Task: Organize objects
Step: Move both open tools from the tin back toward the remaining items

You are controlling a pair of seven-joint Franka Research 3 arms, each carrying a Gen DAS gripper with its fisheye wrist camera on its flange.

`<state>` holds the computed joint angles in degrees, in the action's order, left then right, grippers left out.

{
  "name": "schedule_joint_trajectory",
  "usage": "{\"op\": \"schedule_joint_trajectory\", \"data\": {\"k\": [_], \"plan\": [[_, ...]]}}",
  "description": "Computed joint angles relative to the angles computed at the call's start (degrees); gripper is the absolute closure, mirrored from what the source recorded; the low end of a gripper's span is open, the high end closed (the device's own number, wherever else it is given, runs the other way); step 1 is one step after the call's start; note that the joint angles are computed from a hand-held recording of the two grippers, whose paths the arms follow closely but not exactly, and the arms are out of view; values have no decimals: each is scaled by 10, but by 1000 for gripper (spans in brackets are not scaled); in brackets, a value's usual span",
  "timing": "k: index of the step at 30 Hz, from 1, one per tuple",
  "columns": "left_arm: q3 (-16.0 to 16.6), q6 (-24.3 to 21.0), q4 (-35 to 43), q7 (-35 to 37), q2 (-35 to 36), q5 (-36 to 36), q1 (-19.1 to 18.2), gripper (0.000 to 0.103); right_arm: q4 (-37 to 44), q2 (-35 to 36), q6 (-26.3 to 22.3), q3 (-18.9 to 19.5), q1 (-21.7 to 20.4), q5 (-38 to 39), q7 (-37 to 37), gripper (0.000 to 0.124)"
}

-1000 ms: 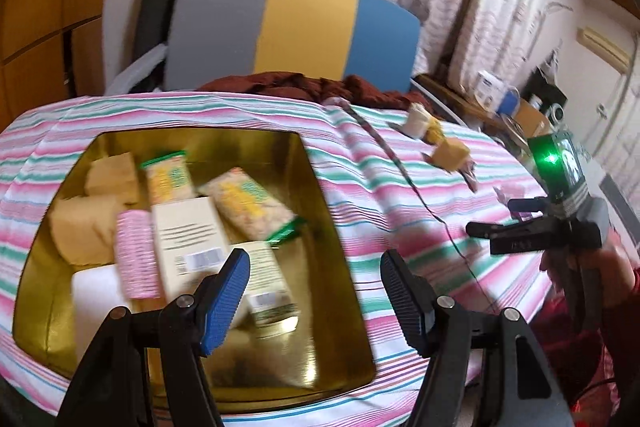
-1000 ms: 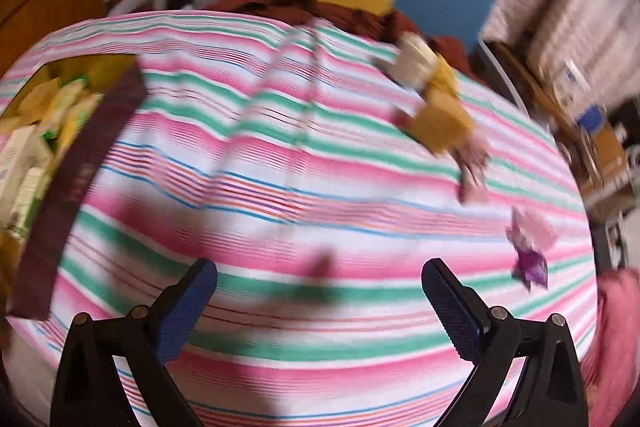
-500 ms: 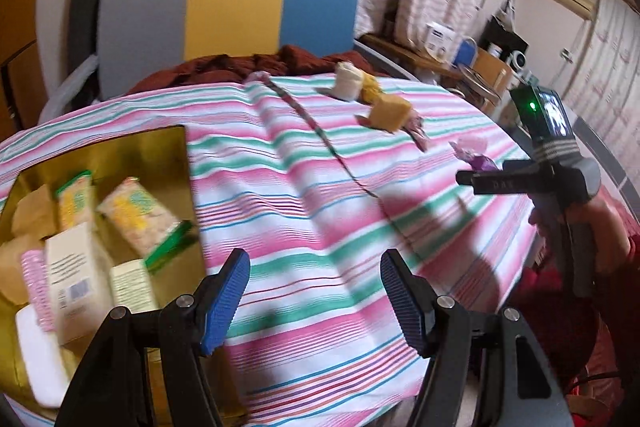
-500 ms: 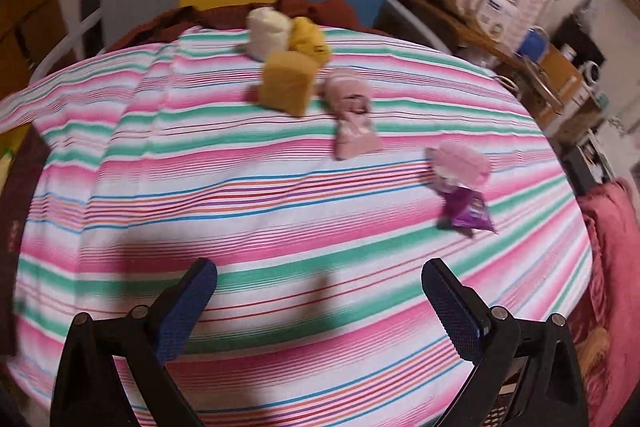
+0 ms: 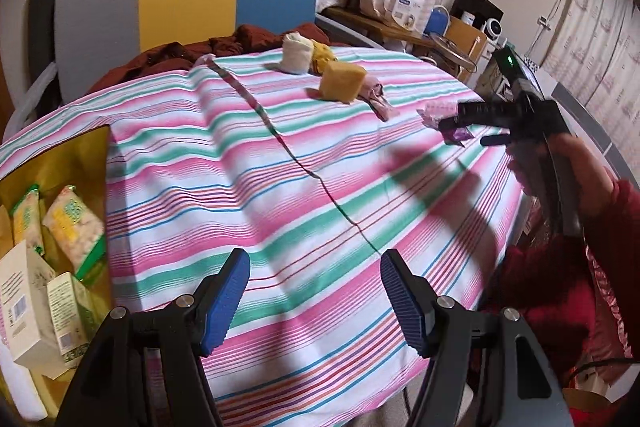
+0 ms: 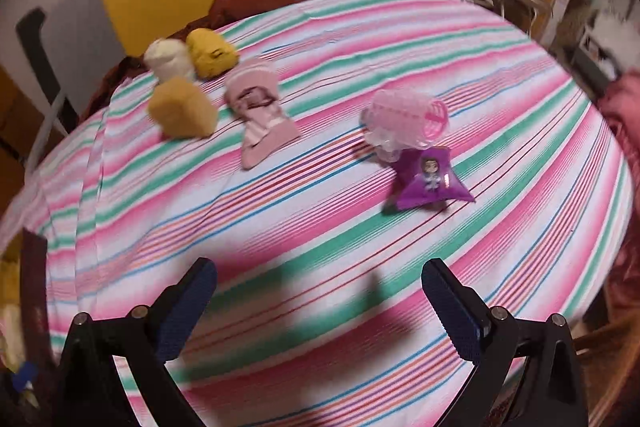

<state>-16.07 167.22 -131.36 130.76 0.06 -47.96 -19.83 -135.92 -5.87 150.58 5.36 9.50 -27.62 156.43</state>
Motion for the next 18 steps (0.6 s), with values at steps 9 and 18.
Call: {"op": "schedule_joint_trajectory", "data": {"k": [9,18], "plan": [[-11,-15,17,-59,21,73,1,34,-17,7,50,-36,-58,-18,25,21],[-35,-28,49,-93,55,131,10,34,-5,52,61,-56,-51,20,-12,21]]}}
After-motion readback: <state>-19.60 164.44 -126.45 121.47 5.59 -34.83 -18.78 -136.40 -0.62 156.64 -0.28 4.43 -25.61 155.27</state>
